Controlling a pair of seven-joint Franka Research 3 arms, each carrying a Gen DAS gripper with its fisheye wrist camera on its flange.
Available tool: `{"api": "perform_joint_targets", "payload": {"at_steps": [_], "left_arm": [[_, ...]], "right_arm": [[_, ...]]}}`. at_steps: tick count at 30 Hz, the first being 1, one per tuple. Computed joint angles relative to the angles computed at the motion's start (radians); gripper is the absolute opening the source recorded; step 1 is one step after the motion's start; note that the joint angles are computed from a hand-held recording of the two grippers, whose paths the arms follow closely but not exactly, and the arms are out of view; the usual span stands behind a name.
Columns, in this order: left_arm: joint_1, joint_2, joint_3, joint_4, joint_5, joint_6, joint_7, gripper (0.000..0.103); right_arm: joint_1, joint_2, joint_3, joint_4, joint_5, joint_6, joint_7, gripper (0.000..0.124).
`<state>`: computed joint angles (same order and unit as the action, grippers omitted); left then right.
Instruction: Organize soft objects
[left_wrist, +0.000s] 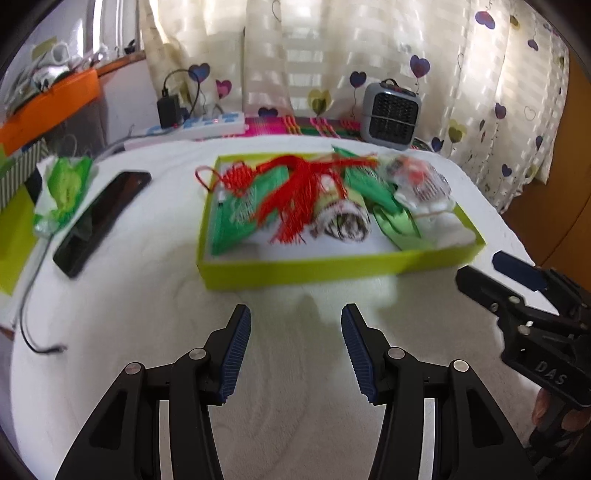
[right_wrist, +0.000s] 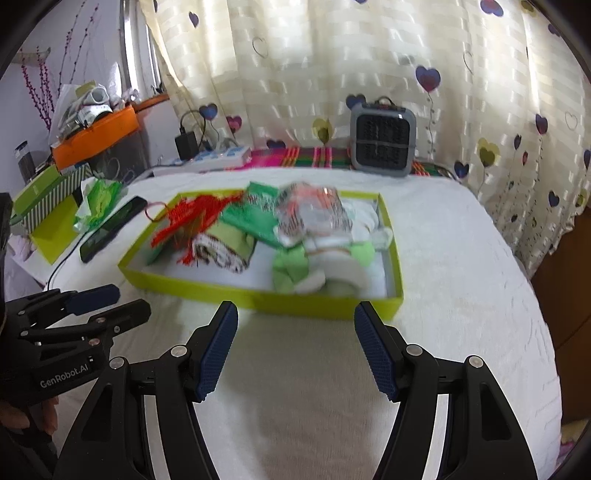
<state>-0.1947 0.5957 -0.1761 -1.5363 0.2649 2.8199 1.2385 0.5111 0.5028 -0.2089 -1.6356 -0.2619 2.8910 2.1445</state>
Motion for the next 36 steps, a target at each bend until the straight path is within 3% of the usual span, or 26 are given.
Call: {"api": "perform_joint_targets", "payload": {"at_steps": [7,9,13,18,22,27,36], "left_arm": [[0.002,-0.015,-0.010,-0.058,-0.010,-0.013,-0.006,0.050],[-0.018,-0.021,0.013,-0.072,0.011,-0.006,-0.030,0.050],[-0.016,-0.025,0.010,-0.087,0.019,0.011,-0.046,0.050],[-0.058,-0.026,0.057,-0.091,0.075,0.026,-0.113,0.050],[-0.113,-0.023,0.119,-0.091,0.167,0.038,-0.196,0.054],[-0.092,-0.016,0.093,-0.080,0.184,0.032,-0.207,0.058],[-0.101,-0.013,0.099,-0.071,0.225,0.015,-0.235,0.060]], "right_arm": [[-0.016,-0.020,0.033,-0.049,0.009,-0.043,-0.018,0.066],[-0.022,-0.025,0.042,-0.065,0.018,-0.045,-0.018,0.066],[-0.002,-0.036,0.021,-0.090,-0.009,-0.048,0.008,0.066],[0.023,-0.046,-0.004,-0.105,-0.071,-0.068,0.063,0.066],[0.001,-0.041,0.021,-0.094,-0.075,-0.110,0.071,0.066],[-0.020,-0.040,0.043,-0.090,-0.072,-0.123,0.071,0.066],[-0.029,-0.033,0.054,-0.077,-0.077,-0.139,0.070,0.070]]}}
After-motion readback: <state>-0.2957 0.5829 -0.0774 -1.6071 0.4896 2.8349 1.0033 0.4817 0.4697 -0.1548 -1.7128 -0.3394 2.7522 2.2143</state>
